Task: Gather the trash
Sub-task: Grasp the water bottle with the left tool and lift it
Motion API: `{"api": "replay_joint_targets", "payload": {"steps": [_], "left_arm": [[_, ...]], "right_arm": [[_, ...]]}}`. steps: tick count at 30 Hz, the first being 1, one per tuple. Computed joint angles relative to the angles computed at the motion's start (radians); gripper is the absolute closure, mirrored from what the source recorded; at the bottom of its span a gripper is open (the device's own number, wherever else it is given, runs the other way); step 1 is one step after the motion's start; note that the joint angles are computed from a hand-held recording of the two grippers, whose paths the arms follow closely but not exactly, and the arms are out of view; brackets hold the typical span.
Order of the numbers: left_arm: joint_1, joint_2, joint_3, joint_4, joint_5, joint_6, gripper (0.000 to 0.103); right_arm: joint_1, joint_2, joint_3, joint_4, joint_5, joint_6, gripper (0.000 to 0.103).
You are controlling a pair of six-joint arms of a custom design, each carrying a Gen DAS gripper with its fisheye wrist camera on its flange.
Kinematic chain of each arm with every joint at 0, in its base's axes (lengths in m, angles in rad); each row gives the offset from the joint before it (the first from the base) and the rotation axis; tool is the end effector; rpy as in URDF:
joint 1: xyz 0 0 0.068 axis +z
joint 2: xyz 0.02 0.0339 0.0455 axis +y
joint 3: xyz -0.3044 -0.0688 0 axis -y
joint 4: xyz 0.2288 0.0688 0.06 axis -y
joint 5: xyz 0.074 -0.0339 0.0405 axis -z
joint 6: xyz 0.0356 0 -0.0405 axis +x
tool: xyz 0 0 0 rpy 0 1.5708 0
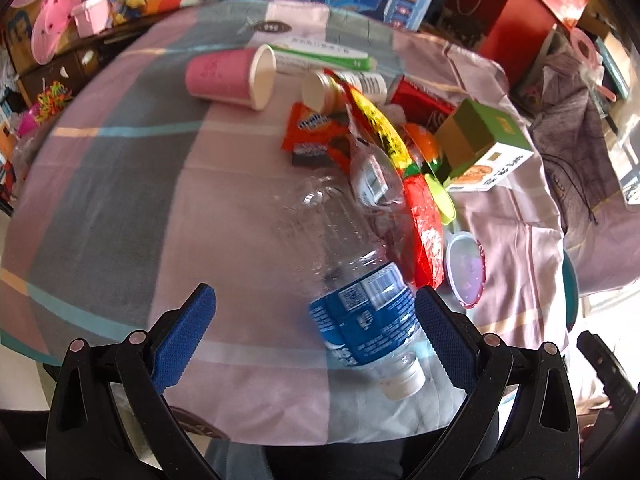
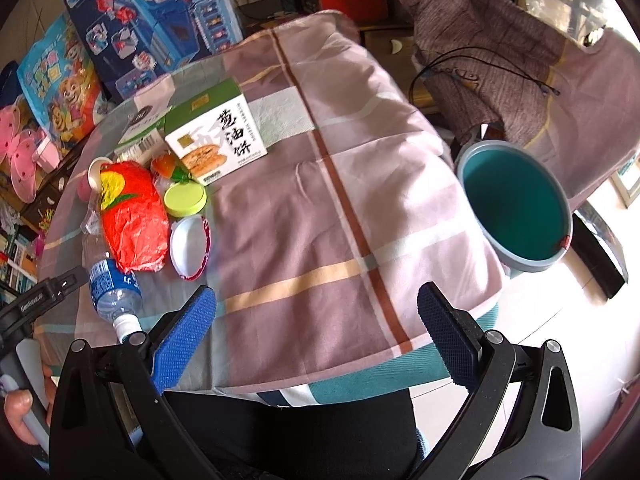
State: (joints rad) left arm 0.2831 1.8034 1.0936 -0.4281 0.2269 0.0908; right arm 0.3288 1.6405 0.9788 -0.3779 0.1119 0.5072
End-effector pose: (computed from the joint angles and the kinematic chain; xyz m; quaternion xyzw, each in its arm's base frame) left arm 0.3368 0.0896 0.2074 -0.0690 0.9682 -0.0690 0.2302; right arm 0.2984 0.0976 0.2296 0.1004 0.9583 0.0571 0.2614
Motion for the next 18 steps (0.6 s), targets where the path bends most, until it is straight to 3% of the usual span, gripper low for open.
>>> {"api": "replay_joint_targets", "payload": {"steps": [7,18], "left_arm": [[-0.071,0.062,0.000,0.053,-0.074,-0.008,0.003],[-0.037,0.173,0.083,0.025,-0.103,0.022,0.005]], "right_arm": [[0.005,0.062,0.030,-0.002,-0.015,-0.018,0.006],[0.032,0.187,0.153,-0.053,-0.032,-0.051,0.006]]}}
